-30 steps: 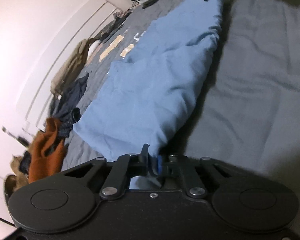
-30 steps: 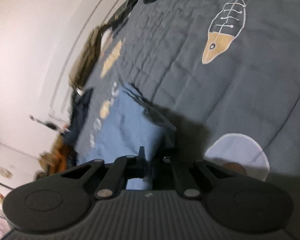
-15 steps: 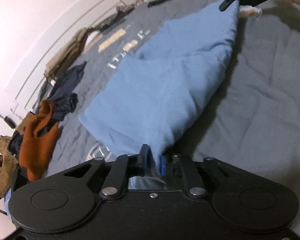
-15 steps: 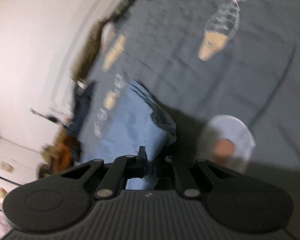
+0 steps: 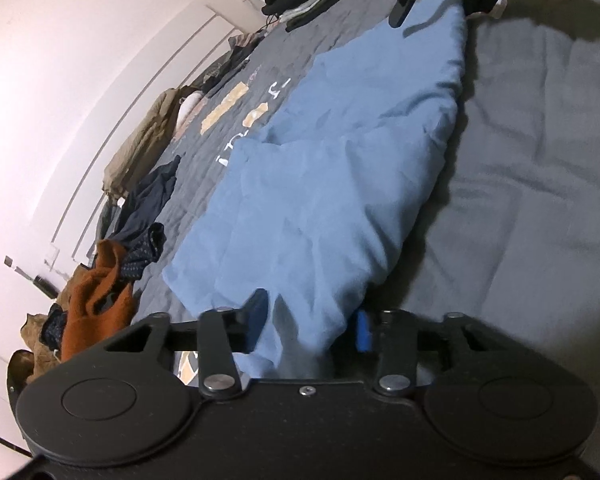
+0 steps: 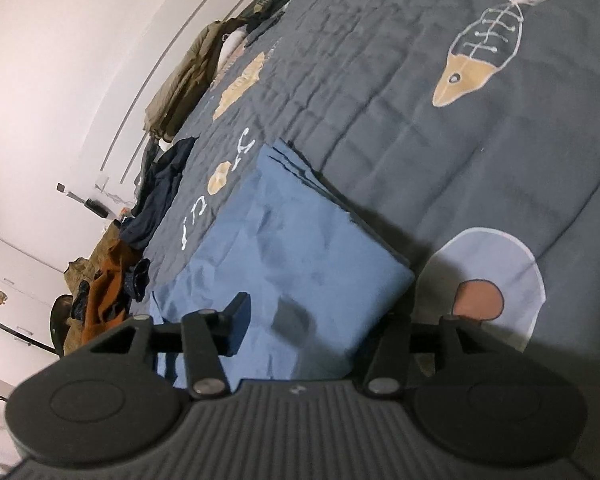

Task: Fold clothes

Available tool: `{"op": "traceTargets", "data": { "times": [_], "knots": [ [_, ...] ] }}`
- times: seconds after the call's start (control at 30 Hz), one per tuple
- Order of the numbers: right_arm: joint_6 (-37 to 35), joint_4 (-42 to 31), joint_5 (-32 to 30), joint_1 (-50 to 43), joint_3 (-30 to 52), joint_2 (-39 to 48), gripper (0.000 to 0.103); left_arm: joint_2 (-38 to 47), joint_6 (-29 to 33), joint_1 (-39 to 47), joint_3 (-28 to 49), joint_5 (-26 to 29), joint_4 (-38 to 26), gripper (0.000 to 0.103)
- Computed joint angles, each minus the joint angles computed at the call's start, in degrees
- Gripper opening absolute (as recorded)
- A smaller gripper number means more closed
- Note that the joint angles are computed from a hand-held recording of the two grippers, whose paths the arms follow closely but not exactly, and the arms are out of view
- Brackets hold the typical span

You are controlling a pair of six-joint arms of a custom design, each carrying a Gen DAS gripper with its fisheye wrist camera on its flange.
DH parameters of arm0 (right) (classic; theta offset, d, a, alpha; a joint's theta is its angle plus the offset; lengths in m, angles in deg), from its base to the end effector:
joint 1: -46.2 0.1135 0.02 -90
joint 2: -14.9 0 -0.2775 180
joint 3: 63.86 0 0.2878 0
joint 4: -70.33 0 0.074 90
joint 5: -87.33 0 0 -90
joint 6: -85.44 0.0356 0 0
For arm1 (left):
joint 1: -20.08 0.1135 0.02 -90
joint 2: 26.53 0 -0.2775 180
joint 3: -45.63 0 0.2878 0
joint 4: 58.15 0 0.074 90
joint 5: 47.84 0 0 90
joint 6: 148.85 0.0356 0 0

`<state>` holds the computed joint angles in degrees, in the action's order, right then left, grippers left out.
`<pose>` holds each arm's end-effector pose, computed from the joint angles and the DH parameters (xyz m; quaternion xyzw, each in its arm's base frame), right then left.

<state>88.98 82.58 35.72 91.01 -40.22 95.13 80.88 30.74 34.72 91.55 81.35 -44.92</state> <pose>0.1605 0.1283 0.0755 0.4753 0.7403 0.2348 0.4135 0.3037 0.0561 0.0496 0.6304 0.6259 0.0725 0.4534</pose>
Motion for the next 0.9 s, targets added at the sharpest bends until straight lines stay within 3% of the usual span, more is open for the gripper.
{"op": "traceTargets", "data": {
  "times": [0.1,0.13,0.17,0.33,0.6,0.73,0.9],
  "knots": [
    [-0.3,1.5,0.2,-0.2,0.2,1.9,0.034,0.9,0.2,-0.4,1.1,-1.0,-1.1,0.019],
    [0.1,1.4,0.2,-0.1,0.1,1.9,0.017,0.9,0.0,-0.6,1.5,-1.4,-2.0,0.016],
    [0.4,2.3,0.2,-0.2,-0.2,2.1,0.008,0.7,-0.4,-0.6,1.9,-1.3,-2.8,0.013],
    [3.6,2.3,2.3,2.2,-1.9,-1.1,0.005,-1.8,-0.2,0.5,3.5,-0.5,-9.4,0.007],
    [12.5,-12.1,8.1,11.3,-2.0,-13.1,0.005,-7.2,4.1,4.7,5.1,1.6,-23.2,0.006],
    [22.9,-23.0,13.2,19.7,0.2,-14.8,0.005,-10.2,8.7,8.4,4.3,3.1,-29.7,0.006],
    [41.7,-37.3,17.2,31.3,5.4,-8.5,0.005,-13.5,14.1,12.6,1.9,3.7,-35.0,0.006]
  ]
}}
